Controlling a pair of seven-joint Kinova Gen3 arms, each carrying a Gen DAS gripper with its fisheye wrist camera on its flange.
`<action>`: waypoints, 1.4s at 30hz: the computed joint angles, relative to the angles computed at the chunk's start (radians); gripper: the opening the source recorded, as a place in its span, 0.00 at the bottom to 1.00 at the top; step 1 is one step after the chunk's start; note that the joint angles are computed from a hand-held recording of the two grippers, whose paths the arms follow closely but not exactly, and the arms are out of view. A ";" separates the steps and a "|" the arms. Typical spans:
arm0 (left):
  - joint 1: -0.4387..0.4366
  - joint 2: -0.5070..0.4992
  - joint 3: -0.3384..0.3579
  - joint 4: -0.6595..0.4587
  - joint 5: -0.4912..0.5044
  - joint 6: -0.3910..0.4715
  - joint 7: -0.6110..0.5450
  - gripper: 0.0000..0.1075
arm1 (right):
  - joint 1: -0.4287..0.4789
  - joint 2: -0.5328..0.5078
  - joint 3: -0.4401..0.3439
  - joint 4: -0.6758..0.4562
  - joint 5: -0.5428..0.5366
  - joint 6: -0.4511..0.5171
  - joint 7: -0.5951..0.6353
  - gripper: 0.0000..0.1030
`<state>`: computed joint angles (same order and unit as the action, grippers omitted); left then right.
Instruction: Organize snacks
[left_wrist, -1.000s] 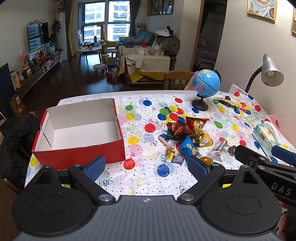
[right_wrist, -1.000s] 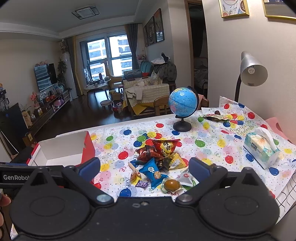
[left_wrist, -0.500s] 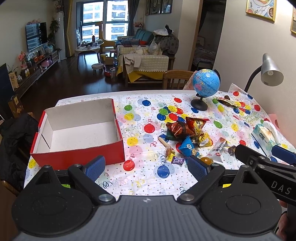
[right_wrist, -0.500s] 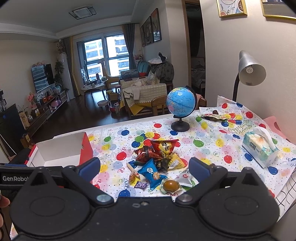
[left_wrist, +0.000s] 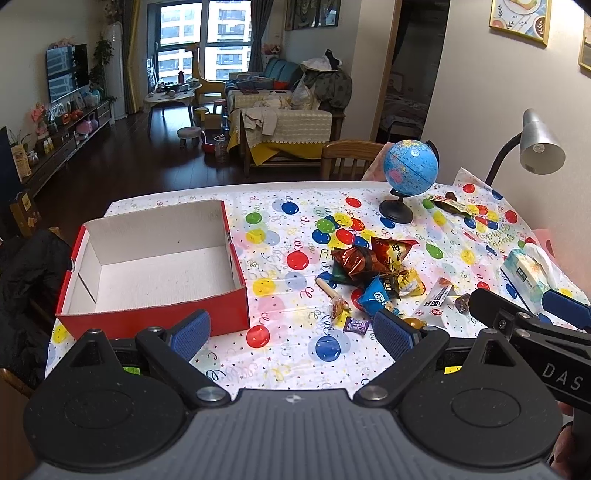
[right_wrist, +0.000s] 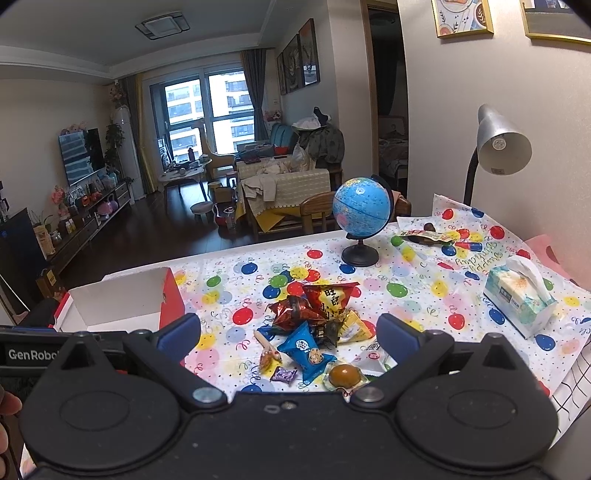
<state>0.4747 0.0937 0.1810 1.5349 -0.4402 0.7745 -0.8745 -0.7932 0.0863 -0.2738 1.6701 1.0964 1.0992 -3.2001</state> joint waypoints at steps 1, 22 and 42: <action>-0.007 -0.001 -0.002 0.002 0.013 -0.008 -0.016 0.89 | -0.001 0.004 0.000 -0.003 0.004 0.005 -0.003 0.99; 0.046 0.214 -0.072 -0.129 0.092 -0.026 -0.086 0.89 | 0.067 0.056 0.084 0.089 -0.009 -0.051 -0.028 0.94; 0.233 0.628 -0.186 -0.595 0.065 0.192 -0.050 0.89 | 0.347 0.195 0.254 0.093 -0.276 -0.492 0.344 0.69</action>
